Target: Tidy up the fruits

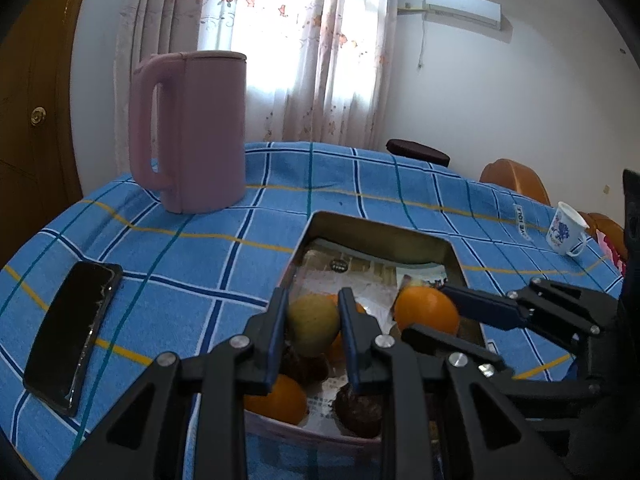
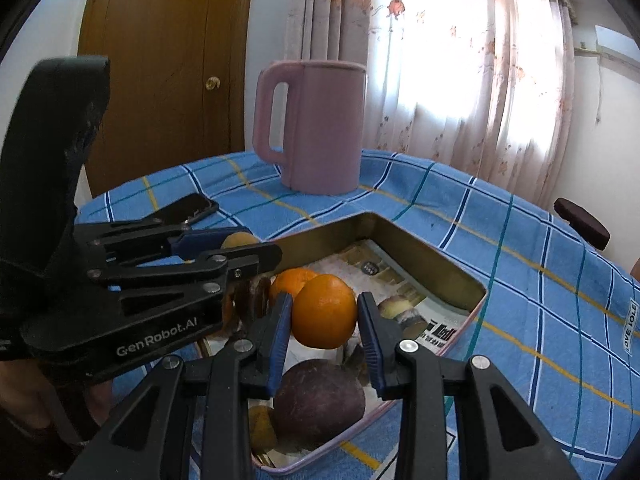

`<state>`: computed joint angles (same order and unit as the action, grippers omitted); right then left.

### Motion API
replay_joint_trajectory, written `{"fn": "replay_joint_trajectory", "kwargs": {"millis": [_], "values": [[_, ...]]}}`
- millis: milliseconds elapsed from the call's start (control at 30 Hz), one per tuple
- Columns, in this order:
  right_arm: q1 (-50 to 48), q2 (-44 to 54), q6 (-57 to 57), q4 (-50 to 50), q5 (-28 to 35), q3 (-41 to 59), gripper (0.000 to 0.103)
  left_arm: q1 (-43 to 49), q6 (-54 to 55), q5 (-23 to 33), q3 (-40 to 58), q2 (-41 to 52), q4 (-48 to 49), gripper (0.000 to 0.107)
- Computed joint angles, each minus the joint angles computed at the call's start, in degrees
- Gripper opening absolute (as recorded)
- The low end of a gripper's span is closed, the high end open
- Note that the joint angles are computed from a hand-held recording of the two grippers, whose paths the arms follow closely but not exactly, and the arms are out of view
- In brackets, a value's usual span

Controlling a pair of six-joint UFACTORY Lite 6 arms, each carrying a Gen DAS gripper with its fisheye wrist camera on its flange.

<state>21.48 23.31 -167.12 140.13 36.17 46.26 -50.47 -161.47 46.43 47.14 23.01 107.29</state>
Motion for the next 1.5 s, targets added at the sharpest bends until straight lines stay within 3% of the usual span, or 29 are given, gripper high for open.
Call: {"fn": "replay_joint_trajectory", "kwargs": {"millis": [133,200,267,300,333,367,767,900,1500], "values": [[0.9,0.8,-0.3,0.1,-1.4,0.9,0.035,-0.4,1.1,0.0,0.8,0.6,-0.7,0.026],[1.4,0.8,-1.8,1.5,-1.9,0.8,0.038,-0.5,1.2,0.0,0.8,0.6,-0.9,0.031],[1.3,0.5,-2.0,1.9,-1.7,0.6,0.055,-0.9,2.1,0.7,1.0,0.6,-2.2,0.044],[0.9,0.2,-1.2,1.2,-1.3,0.2,0.062,-1.3,2.6,1.3,1.0,0.6,-3.1,0.056],[0.5,-0.2,-0.3,0.3,-1.1,0.0,0.063,-2.0,3.1,2.4,0.9,0.5,-4.4,0.066],[0.1,-0.6,0.4,-0.5,-0.9,-0.2,0.063,-2.6,3.6,3.5,0.8,0.3,-5.3,0.069],[-7.9,-9.4,3.4,-2.3,2.1,-7.6,0.064,-6.9,5.0,9.5,-2.7,-6.3,-8.7,0.081],[-11.4,-12.8,2.4,-0.3,4.1,-10.4,0.065,-8.9,6.7,12.1,-1.8,-6.9,-10.3,0.093],[-21.7,-21.6,8.9,-8.9,9.2,-17.2,0.069,-13.4,11.4,13.6,3.3,-4.9,-12.6,0.096]]}}
